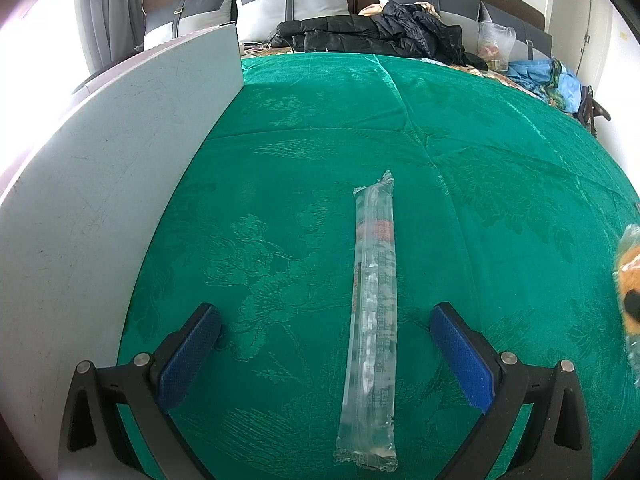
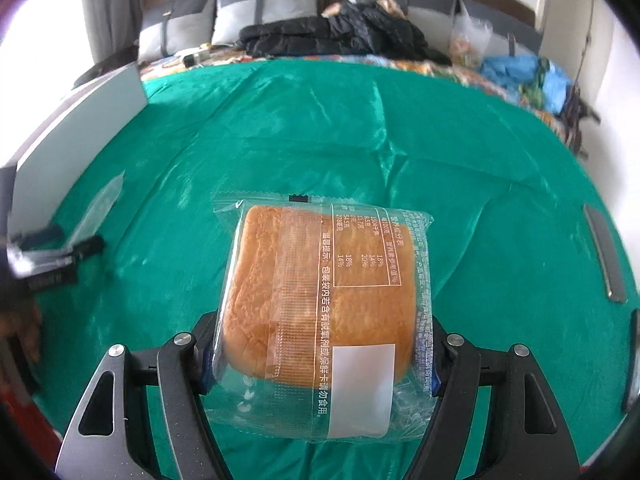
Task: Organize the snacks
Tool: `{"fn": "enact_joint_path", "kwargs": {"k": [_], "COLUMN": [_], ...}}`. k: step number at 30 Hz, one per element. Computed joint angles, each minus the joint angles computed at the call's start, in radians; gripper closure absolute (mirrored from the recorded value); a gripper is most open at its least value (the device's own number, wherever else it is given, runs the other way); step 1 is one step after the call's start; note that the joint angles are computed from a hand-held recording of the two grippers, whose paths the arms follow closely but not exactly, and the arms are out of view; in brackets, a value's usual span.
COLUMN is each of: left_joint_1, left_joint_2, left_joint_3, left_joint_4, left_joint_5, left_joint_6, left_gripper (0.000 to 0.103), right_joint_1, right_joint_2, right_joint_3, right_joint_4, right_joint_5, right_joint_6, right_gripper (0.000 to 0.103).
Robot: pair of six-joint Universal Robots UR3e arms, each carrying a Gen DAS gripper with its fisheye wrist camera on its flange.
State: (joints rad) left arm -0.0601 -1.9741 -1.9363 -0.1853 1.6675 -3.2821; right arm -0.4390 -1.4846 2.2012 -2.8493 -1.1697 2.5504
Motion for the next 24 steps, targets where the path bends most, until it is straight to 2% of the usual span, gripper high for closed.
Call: {"fn": "enact_joint_path", "kwargs": {"k": [6, 10, 13, 24], "left_joint_1": [0.000, 0.000, 0.002, 0.002], "left_joint_2": [0.001, 0.000, 0.002, 0.001], "left_joint_3": [-0.003, 0.000, -0.004, -0.004], "left_joint_4": [0.002, 0.000, 0.002, 0.002], "left_joint_5": [0.000, 0.000, -0.002, -0.002], "left_joint_6": [0.000, 0.000, 0.001, 0.001], "left_gripper": [0.000, 0.000, 0.000, 0.000], "right_joint_1": [0.049, 0.061, 0.027, 0.035], "right_joint_2": [0.125, 0.174, 0.172, 0.165], "right_joint_3": [-0.018, -0.019, -0.026, -0.031], "right_joint_4": [-0.133, -0.171, -0.131, -0.125], "right_joint_5": [-0.026, -0.050, -0.007, -0.017], "right_joint_6": [0.046, 0.046, 0.059, 0.064], "right_gripper": [0.025, 0.014, 0.010, 0.009]}}
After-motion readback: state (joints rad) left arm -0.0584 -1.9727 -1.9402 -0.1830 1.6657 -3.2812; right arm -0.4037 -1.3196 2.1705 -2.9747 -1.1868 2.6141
